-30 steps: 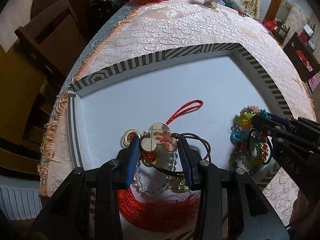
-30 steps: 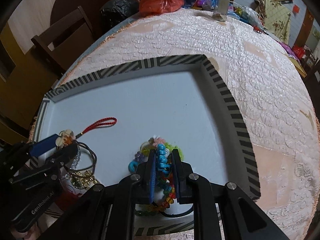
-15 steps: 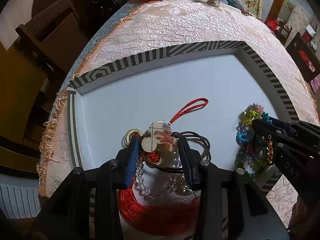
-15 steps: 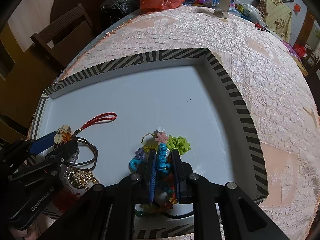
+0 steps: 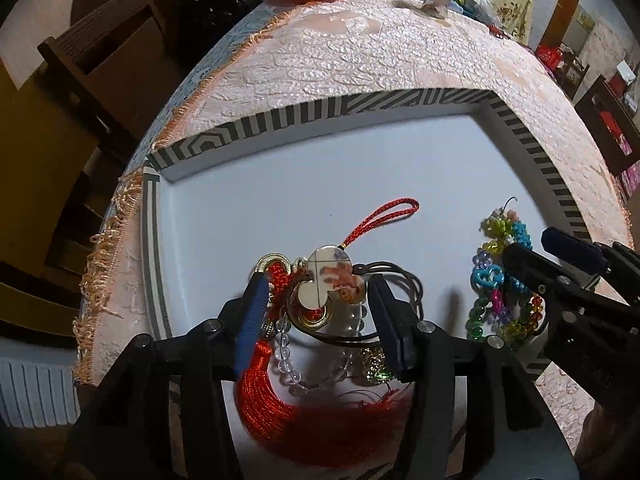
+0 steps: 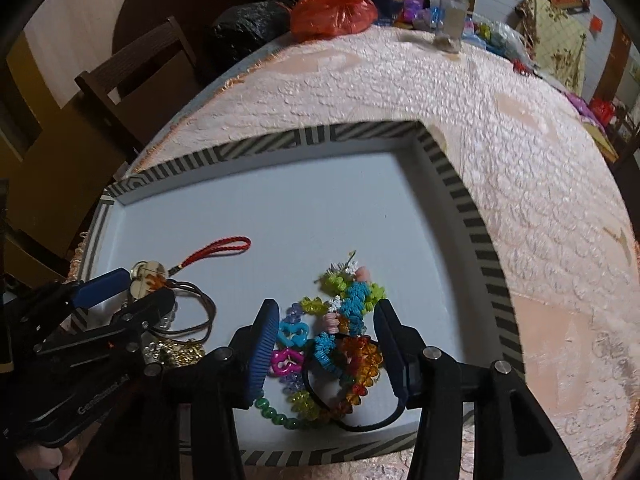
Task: Organize jewelry
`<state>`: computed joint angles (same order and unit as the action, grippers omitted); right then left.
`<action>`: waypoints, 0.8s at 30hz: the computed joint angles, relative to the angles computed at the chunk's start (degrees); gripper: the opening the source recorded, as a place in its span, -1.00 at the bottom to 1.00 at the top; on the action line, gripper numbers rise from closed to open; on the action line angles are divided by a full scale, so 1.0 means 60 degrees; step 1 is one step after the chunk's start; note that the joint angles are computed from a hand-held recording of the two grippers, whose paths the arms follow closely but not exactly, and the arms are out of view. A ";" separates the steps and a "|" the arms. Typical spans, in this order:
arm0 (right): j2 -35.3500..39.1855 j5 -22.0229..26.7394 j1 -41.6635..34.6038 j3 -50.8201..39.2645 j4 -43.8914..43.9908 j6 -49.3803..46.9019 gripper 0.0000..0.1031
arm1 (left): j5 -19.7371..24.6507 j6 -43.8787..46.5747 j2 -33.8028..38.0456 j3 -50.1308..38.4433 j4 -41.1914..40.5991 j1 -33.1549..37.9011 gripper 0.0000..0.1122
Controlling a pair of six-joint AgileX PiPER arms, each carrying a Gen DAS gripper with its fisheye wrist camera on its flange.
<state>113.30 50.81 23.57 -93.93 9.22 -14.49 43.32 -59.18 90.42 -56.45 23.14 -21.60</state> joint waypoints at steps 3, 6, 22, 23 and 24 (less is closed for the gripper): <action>-0.0263 -0.0002 0.0019 0.0097 -0.0094 0.0054 -0.08 | 0.0140 -0.0133 -0.0210 -0.0029 0.0082 -0.0090 0.09; -0.0549 0.0043 -0.0081 0.0254 -0.0042 0.0018 -0.08 | 0.0406 -0.0407 -0.0501 -0.0082 0.0336 -0.0283 0.24; -0.3114 0.0383 -0.0929 0.2102 0.0634 -0.1187 -0.08 | 0.2661 -0.1960 -0.1643 -0.0494 0.1367 -0.2461 0.26; -0.3283 0.0469 -0.0990 0.2184 0.0674 -0.1245 -0.07 | 0.2770 -0.2077 -0.1771 -0.0471 0.1414 -0.2653 0.31; -0.3489 0.0543 -0.1059 0.2299 0.0744 -0.1336 -0.05 | 0.2883 -0.2155 -0.1961 -0.0436 0.1418 -0.2902 0.49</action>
